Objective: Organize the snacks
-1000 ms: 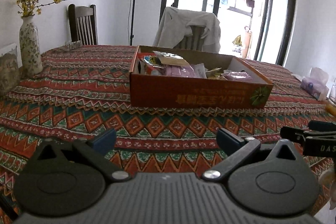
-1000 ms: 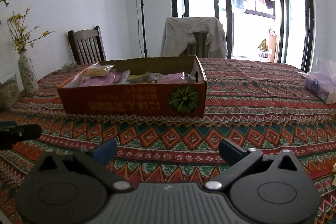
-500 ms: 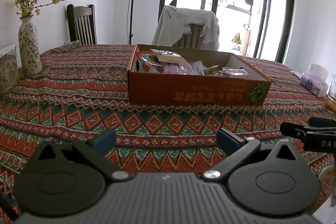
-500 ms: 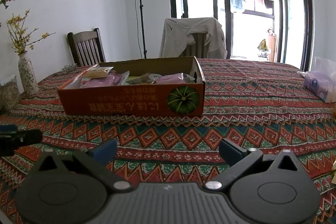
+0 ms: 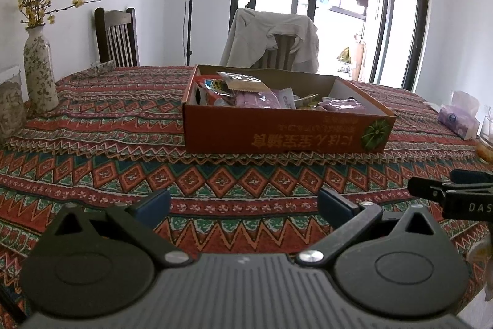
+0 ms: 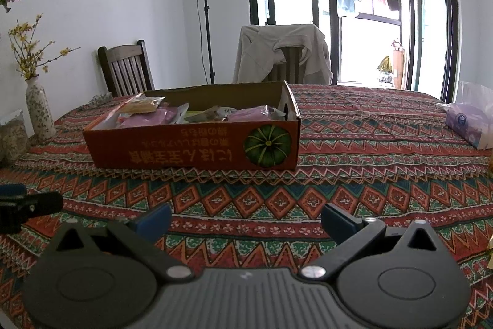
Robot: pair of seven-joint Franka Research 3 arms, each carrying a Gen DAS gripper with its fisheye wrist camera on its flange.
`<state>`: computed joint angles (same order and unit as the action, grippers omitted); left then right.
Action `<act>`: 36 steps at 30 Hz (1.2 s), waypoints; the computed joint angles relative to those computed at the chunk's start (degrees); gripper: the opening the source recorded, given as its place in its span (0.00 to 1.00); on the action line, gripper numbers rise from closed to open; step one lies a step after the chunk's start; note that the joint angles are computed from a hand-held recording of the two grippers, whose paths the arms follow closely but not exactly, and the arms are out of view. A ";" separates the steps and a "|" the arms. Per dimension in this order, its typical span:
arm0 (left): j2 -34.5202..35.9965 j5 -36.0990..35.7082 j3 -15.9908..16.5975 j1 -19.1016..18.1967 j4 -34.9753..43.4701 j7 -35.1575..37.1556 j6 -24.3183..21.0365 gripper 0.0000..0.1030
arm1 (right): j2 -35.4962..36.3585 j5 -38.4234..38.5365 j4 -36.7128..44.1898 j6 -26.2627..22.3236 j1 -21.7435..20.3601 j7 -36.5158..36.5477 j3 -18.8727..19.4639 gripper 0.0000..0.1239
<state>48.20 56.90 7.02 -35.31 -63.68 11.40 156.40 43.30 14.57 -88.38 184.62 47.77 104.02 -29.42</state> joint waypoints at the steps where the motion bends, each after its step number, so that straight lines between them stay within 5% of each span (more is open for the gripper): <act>1: 0.07 -0.04 -0.01 0.00 0.11 0.06 -0.03 1.00 | 0.04 0.03 0.04 -0.04 0.02 0.02 -0.05 0.83; 36: -0.02 0.73 0.24 -0.26 0.06 -0.21 -0.11 1.00 | 0.01 -0.39 0.09 -0.24 0.01 0.25 -0.04 0.83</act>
<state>48.18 57.63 7.26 -35.57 -63.62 11.19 156.29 43.31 14.18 -88.29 184.38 47.79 104.27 -29.46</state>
